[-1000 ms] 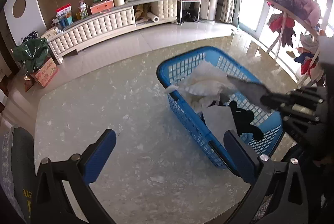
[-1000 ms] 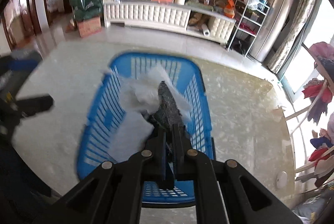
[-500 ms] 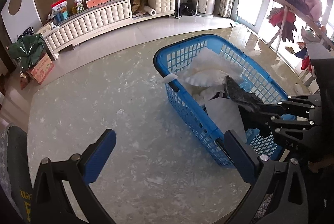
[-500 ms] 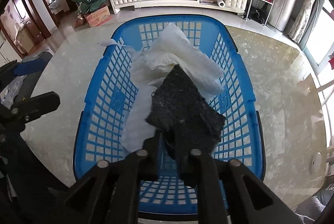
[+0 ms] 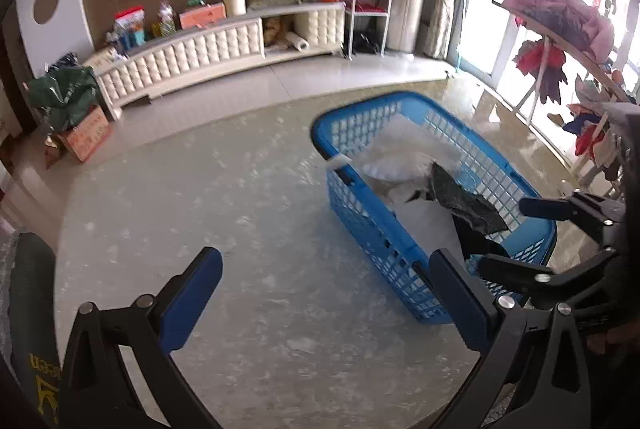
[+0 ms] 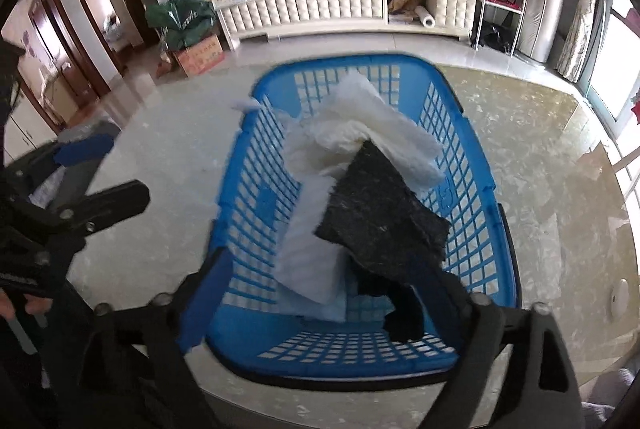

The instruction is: Organize soft objects

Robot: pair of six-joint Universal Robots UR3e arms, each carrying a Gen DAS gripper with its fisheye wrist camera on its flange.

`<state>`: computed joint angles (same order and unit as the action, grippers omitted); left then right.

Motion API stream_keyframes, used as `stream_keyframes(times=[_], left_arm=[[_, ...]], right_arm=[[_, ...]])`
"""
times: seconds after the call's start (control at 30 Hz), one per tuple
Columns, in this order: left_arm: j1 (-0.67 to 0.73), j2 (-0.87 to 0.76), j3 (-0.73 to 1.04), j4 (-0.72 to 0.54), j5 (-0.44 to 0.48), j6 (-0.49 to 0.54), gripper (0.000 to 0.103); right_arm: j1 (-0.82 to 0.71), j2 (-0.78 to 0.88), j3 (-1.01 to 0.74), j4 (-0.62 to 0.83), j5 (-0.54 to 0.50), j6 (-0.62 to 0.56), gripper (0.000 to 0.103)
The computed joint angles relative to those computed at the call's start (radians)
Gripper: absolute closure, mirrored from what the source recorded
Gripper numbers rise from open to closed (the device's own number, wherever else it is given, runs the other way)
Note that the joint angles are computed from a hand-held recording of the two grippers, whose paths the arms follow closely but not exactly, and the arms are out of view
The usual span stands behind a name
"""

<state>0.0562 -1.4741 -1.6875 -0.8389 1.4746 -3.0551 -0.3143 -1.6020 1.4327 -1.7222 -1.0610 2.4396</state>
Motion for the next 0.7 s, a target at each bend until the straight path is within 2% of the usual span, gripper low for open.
stream_keyframes(times=[0.1, 0.17, 0.3, 0.47, 0.53, 0.57, 0.7], left_arm=[[0.013, 0.079, -0.059, 0.048, 0.007, -0.005, 0.001], [0.023, 0.144, -0.1, 0.08, 0.015, -0.016, 0.0], [0.032, 0.25, -0.142, 0.113, 0.059, -0.042, 0.0], [0.048, 0.381, -0.163, 0.105, 0.074, -0.037, 0.0], [-0.013, 0.402, -0.151, 0.113, 0.175, -0.052, 0.0], [-0.024, 0.414, -0.15, 0.112, 0.196, -0.059, 0.0], [0.006, 0.488, -0.144, 0.053, 0.163, -0.086, 0.0]], right_arm=[[-0.036, -0.062, 0.03, -0.006, 0.067, -0.001, 0.001], [-0.072, -0.122, 0.056, 0.0, 0.131, -0.017, 0.0], [-0.077, -0.21, 0.1, -0.088, 0.19, 0.041, 0.0], [-0.099, -0.309, 0.14, -0.167, 0.274, 0.081, 0.0], [-0.115, -0.348, 0.156, -0.172, 0.324, 0.074, 0.0], [-0.124, -0.368, 0.164, -0.169, 0.35, 0.067, 0.0], [-0.154, -0.43, 0.177, -0.152, 0.425, 0.062, 0.0]])
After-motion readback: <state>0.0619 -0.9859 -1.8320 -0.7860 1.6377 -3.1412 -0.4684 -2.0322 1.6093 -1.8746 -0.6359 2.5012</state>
